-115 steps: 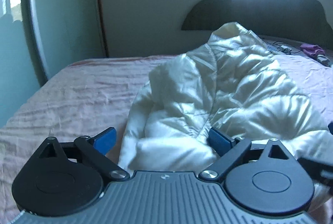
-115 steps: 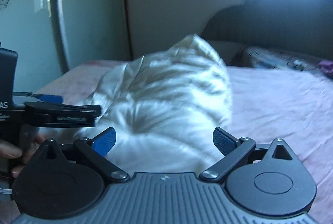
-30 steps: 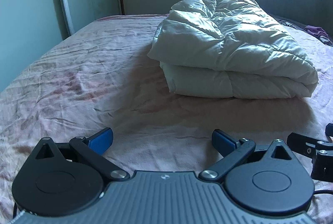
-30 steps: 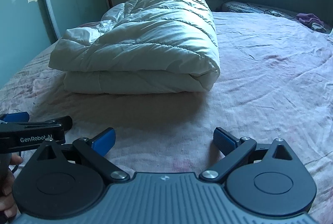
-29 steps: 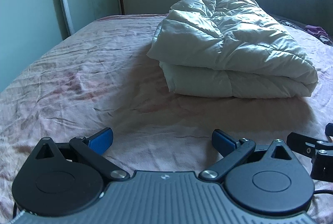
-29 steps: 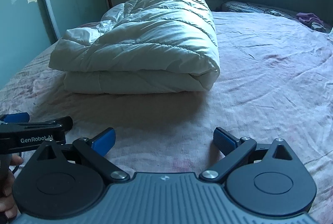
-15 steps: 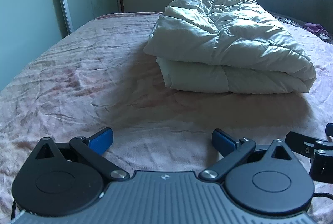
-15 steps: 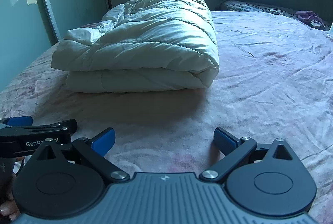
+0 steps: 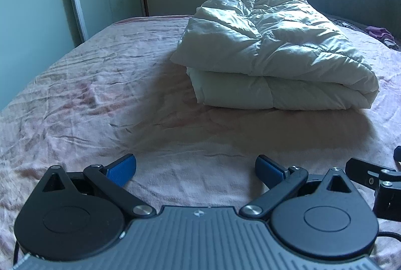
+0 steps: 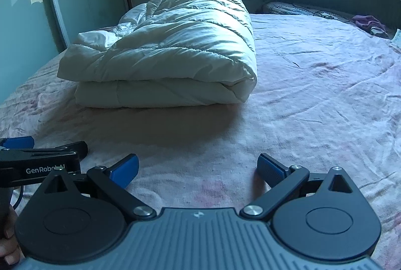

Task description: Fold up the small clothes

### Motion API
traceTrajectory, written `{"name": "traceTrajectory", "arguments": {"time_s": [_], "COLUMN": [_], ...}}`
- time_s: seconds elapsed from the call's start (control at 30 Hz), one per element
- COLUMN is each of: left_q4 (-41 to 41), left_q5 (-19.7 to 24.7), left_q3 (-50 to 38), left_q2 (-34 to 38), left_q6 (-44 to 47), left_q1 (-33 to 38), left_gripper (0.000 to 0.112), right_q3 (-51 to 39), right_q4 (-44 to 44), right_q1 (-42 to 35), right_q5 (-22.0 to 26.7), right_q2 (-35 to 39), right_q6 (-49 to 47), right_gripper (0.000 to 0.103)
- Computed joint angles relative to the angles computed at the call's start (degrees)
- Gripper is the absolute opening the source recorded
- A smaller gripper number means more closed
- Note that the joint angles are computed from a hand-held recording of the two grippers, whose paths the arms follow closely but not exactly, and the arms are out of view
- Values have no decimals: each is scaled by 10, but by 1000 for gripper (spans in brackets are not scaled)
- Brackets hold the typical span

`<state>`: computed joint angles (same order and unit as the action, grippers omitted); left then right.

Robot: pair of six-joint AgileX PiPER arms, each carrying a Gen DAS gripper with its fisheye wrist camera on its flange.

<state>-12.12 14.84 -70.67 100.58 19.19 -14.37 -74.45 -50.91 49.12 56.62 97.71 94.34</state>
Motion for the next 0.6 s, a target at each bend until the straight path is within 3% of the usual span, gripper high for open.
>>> {"name": "traceTrajectory", "arguments": {"time_s": [0.6], "left_q4": [17], "left_q5": [-15], "left_q3": [14], "left_q2": [-4], "left_q6": [-15], "left_q1": [-5], "left_gripper": [103], "right_q3": [4], "right_q4": [-2], "right_q1": [3], "right_q5": [-1], "right_q2": [0], "right_q6": [0], "right_gripper": [102]}}
